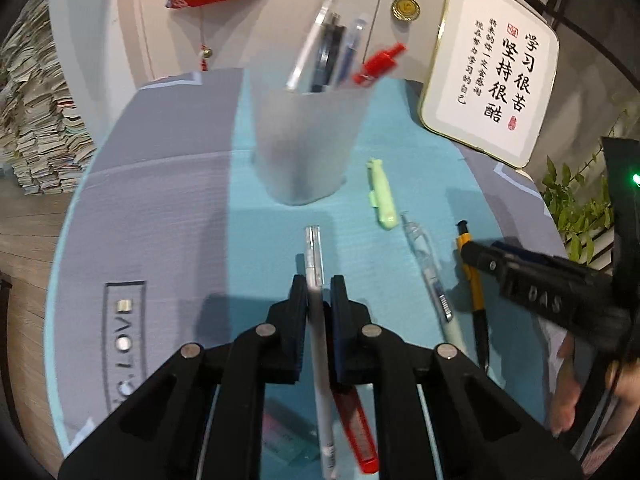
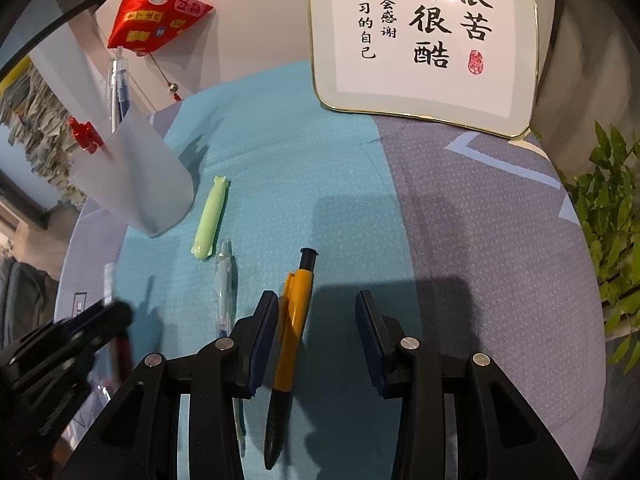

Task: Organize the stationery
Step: 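Grasp the yellow mechanical pencil with the right tool while the left tool grasps a clear pen, then lower the yellow pencil into the frosted cup and open the right tool while left holds clear pen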

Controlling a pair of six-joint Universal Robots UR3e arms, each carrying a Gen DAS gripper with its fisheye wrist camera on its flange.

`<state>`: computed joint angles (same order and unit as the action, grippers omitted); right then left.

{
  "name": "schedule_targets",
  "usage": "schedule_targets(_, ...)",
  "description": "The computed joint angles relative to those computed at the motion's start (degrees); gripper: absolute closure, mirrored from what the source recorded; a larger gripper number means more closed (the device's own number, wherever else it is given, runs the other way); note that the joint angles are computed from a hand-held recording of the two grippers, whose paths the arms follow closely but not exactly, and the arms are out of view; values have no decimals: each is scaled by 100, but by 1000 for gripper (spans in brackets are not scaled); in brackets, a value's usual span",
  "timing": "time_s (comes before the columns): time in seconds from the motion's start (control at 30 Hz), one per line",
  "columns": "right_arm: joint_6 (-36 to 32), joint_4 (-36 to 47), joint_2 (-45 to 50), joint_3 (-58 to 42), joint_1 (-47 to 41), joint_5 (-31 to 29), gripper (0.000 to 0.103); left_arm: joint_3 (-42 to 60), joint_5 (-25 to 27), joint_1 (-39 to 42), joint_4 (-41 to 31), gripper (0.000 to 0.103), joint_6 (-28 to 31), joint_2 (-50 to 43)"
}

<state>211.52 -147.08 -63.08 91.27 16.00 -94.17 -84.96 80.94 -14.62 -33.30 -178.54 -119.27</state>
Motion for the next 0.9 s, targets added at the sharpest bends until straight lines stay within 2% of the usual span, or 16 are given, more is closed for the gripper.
schedule_targets(0.13,47,611,332,-704,153,-299,62,-259,-161,228,78,93,106,138)
schedule_targets(0.23,-46,1068,676,-1310,360,-686,62,-78,-186,273,30,94,71,-55)
schedule_targets(0.27,-72,1214,788,-1504,431,-821,65,38,-181,272,-46,94,43,-136)
schedule_targets(0.3,-81,1293,893,-1667,501,-954,82,103,-176,286,-83,94,18,-193)
schedule_targets(0.33,-115,1233,910,-1675,494,-909,86,205,-198,309,-148,94,19,-281)
schedule_targets(0.47,-72,687,556,-1048,150,-17,89,428,-220,380,-320,93,-26,-470)
schedule_targets(0.53,-39,448,343,-732,70,186,89,367,-336,463,-284,93,-48,-450)
schedule_targets(0.73,5,8,-380,-65,185,141,89,453,-430,511,-335,88,-98,-493)
schedule_targets(0.9,-31,-60,-636,-46,390,-25,89,784,-400,474,-418,88,-184,-702)
